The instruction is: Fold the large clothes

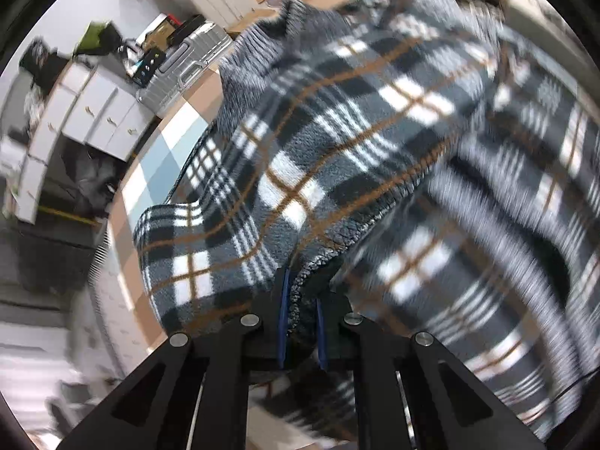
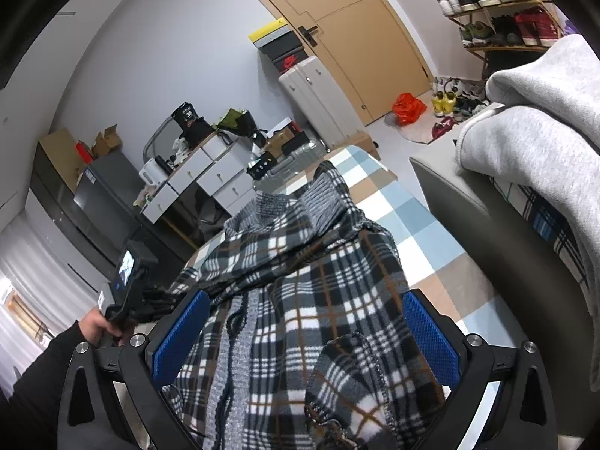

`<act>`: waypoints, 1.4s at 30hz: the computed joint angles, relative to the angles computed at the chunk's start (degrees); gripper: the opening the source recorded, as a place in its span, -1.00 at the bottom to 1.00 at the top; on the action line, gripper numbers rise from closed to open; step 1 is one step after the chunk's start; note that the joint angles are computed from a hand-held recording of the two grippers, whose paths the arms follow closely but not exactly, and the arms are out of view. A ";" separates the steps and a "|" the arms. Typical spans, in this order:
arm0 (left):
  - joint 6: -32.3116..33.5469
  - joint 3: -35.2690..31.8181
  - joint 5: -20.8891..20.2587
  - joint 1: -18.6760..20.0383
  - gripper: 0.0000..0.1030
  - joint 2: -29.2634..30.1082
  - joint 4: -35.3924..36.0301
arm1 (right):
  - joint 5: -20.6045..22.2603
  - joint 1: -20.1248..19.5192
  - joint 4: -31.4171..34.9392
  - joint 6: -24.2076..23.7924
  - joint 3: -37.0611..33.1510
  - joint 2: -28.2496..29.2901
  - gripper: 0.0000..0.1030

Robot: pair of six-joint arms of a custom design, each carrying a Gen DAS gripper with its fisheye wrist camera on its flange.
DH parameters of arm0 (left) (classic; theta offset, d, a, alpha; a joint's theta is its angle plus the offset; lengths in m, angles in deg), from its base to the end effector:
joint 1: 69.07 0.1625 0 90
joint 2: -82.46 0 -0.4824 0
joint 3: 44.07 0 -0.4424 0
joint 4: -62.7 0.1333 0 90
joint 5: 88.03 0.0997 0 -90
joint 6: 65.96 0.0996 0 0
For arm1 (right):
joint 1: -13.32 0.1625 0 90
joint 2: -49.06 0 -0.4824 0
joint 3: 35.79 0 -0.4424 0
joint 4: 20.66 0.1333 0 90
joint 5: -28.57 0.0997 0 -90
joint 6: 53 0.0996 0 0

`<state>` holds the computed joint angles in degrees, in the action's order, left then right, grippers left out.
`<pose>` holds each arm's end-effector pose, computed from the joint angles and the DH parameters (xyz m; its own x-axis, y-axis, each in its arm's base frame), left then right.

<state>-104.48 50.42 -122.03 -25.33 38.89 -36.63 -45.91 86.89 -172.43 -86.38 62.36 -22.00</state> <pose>-0.3319 -0.6164 0.0437 -0.3279 0.2917 -0.8985 0.4296 0.8931 0.1332 -0.0409 -0.7042 0.3951 -0.9357 -0.3283 0.1293 -0.3379 0.7282 -0.5962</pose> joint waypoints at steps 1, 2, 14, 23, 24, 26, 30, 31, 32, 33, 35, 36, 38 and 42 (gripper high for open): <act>0.34 0.88 0.96 -0.30 -0.75 -0.16 0.52 | -0.09 0.07 0.00 -0.10 0.06 0.00 1.00; 0.77 1.59 1.53 -0.41 -0.72 0.08 0.60 | -0.29 0.18 0.04 -0.32 0.12 0.02 1.00; 3.13 2.87 1.04 0.69 -0.36 5.85 -17.50 | -4.37 6.29 10.41 -3.00 -13.81 8.72 1.00; 9.32 2.88 -2.20 3.33 -0.36 8.40 -32.58 | -26.25 14.25 24.56 -14.02 -46.28 33.70 1.00; 9.53 2.93 -2.94 3.81 -0.36 8.55 -34.27 | -28.29 14.47 25.58 -14.97 -48.70 35.63 1.00; 10.31 3.42 -4.17 4.65 -0.36 9.10 -38.23 | -30.65 14.57 29.77 -15.69 -53.36 39.05 0.83; 11.80 4.06 -4.48 5.30 -0.36 9.09 -42.93 | -36.43 14.66 29.42 -15.99 -56.62 42.59 -0.16; 11.88 3.97 -4.66 5.46 -0.36 9.43 -43.81 | -36.57 14.62 29.56 -15.95 -57.37 43.00 -0.29; 12.12 4.49 -4.96 5.62 -0.36 9.13 -44.73 | -36.66 14.63 28.32 -16.59 -56.90 42.91 -0.55; 12.35 4.17 -5.26 6.00 -0.36 9.50 -45.71 | -36.72 14.62 26.73 -17.42 -55.90 42.46 -0.68; 12.14 4.02 -5.55 6.24 -0.36 9.26 -45.78 | -36.09 14.67 24.75 -17.79 -54.47 41.70 -0.78; 11.84 4.31 -5.77 6.20 -0.36 9.02 -46.10 | -35.34 14.66 22.06 -18.88 -52.71 40.80 -0.81; 10.59 3.91 -7.49 6.15 -0.36 9.76 -47.62 | -34.72 14.90 17.29 -20.50 -50.05 39.62 -0.83; 9.92 4.32 -18.82 9.49 -0.36 9.71 -59.46 | -32.32 14.92 14.05 -20.44 -48.45 38.15 -0.84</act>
<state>-94.56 54.75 -140.85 -15.83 48.60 -96.09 -78.23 101.80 -158.38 -106.82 13.91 16.14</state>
